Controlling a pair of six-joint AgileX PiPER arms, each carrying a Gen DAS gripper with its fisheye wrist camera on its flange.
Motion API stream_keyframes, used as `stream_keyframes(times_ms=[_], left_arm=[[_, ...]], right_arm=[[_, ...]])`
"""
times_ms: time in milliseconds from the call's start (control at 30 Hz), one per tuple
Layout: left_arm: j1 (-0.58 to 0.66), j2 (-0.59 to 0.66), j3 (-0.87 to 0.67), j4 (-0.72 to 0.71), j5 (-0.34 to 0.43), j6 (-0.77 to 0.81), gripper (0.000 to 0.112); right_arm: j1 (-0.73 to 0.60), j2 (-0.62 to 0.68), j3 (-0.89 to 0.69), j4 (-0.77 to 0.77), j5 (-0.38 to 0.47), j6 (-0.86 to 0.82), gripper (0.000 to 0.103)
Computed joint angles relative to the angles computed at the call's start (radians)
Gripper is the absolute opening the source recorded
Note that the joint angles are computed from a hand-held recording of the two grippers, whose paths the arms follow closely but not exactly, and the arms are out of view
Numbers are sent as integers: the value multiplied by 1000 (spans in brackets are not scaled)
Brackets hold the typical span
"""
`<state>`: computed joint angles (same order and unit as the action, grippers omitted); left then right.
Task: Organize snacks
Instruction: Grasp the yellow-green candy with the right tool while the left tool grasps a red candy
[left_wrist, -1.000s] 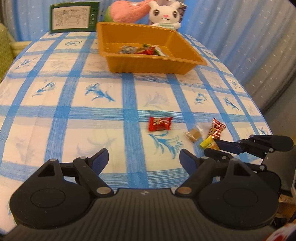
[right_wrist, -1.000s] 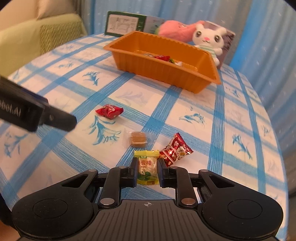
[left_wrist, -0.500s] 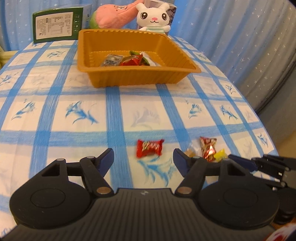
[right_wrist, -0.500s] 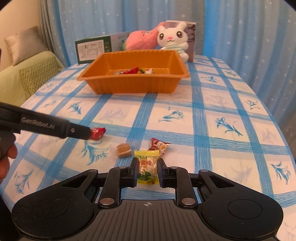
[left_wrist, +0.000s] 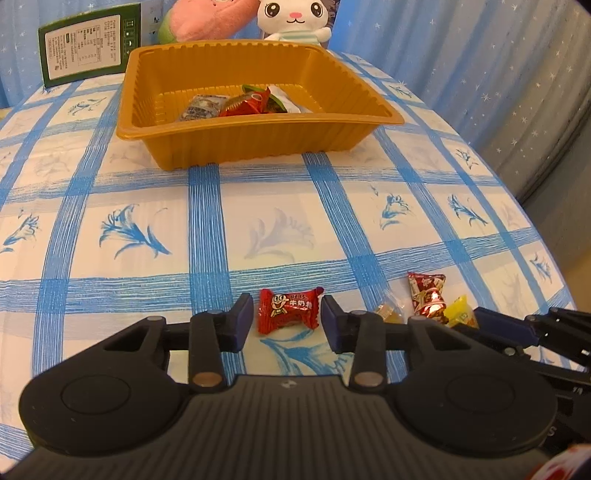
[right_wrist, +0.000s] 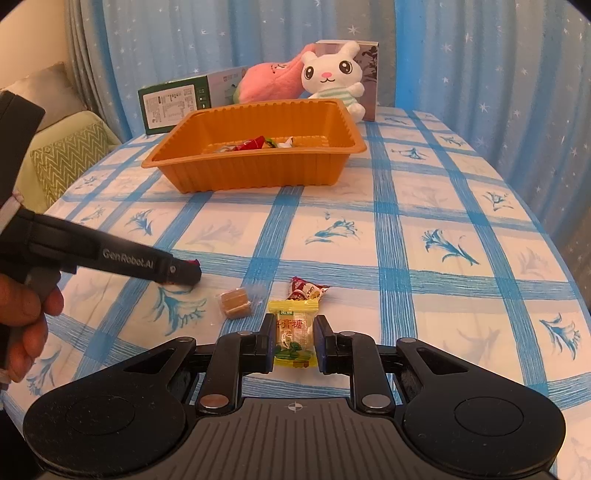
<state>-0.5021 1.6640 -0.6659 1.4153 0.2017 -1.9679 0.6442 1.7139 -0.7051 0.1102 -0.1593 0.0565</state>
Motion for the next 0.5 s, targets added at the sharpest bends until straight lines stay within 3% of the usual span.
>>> stream_keyframes(times_ms=[167,233,500], left_arm=[[-5,5,-6,-20,20,14,29],[-10,5,-7,-41,32,40,21],[-46,-47,25,-103,74,59,19]], right_arm=[[0,1,0,-2,-1,2,21],[1,0,1,6,-2,-6,21],[-4,2,3,25,-13,-11,21]])
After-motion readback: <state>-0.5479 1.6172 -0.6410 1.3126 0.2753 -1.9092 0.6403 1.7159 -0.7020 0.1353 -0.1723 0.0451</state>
